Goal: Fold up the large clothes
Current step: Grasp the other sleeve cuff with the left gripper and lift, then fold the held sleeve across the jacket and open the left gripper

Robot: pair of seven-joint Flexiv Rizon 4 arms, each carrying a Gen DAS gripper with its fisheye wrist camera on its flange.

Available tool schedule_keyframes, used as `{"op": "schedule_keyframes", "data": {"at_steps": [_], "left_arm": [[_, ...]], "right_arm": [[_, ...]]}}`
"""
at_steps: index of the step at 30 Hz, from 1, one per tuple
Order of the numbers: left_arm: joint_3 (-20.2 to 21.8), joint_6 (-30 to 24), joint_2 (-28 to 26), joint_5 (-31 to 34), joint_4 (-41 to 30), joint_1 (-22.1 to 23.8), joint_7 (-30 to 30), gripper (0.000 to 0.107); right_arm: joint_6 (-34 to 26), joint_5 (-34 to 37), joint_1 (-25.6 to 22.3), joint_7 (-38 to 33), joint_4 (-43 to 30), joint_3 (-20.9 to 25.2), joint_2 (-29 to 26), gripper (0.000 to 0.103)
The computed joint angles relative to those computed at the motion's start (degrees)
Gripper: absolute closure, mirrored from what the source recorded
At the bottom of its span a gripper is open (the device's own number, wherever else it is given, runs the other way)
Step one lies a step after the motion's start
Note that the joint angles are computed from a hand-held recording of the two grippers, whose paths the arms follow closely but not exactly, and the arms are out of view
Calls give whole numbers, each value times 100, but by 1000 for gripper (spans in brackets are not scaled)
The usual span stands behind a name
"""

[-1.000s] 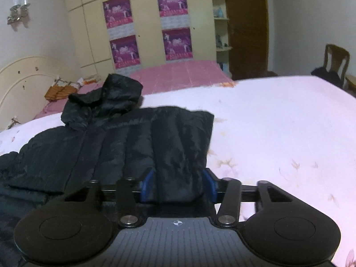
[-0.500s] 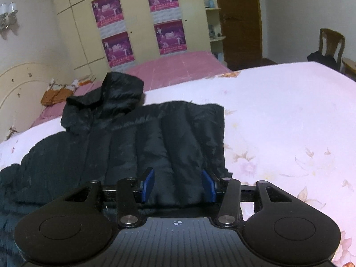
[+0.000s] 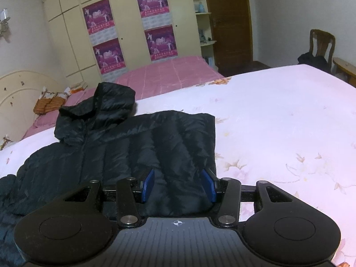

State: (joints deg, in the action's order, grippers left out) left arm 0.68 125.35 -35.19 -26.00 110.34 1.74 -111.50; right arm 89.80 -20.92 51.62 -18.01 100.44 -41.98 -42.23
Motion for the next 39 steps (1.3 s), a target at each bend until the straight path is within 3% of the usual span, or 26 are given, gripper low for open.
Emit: {"op": "schedule_keyframes", "data": {"at_steps": [6,11,17,21,22,31,36,37,38,39], "left_arm": [[-288,-1045,-414,566,-1434,-578,1028,101],[291,-1944,-1213,240,-2975,-1708,1735,101],[191,-3627,-2218,772,-4998,-2070,2282,101],[-300,-4545,-2723,1041,-5924,-2072,2953,101],[-413,-4624,-2750,1337,-5949,-2077,2821,101],[-766,-5642,-3589,1474,-7356,-2344,3237,101],[-535,-6434,-4138,1147,-8397,-2575,3393,100],[-616,-6551,-4049,1331,-8321,-2585,3225,97],[-667,-6511,-3954,1343,-8148,-2595,3249,83],[-813,-6389,-3881,1304,-7974,-2569,3388,76]], "right_arm": [[222,135,-266,-164,-18,265,26,55],[385,453,-439,-248,-44,424,37,55],[477,741,-701,-429,-136,718,42,55],[581,924,-798,-531,-36,789,86,55],[594,962,-824,-569,-1,810,109,55],[706,1401,-664,-780,589,478,354,55],[838,1595,-539,-923,907,290,520,55],[861,1656,-494,-944,937,233,522,55],[894,1725,-439,-960,967,169,525,55],[909,1788,-394,-977,973,118,523,55]]}}
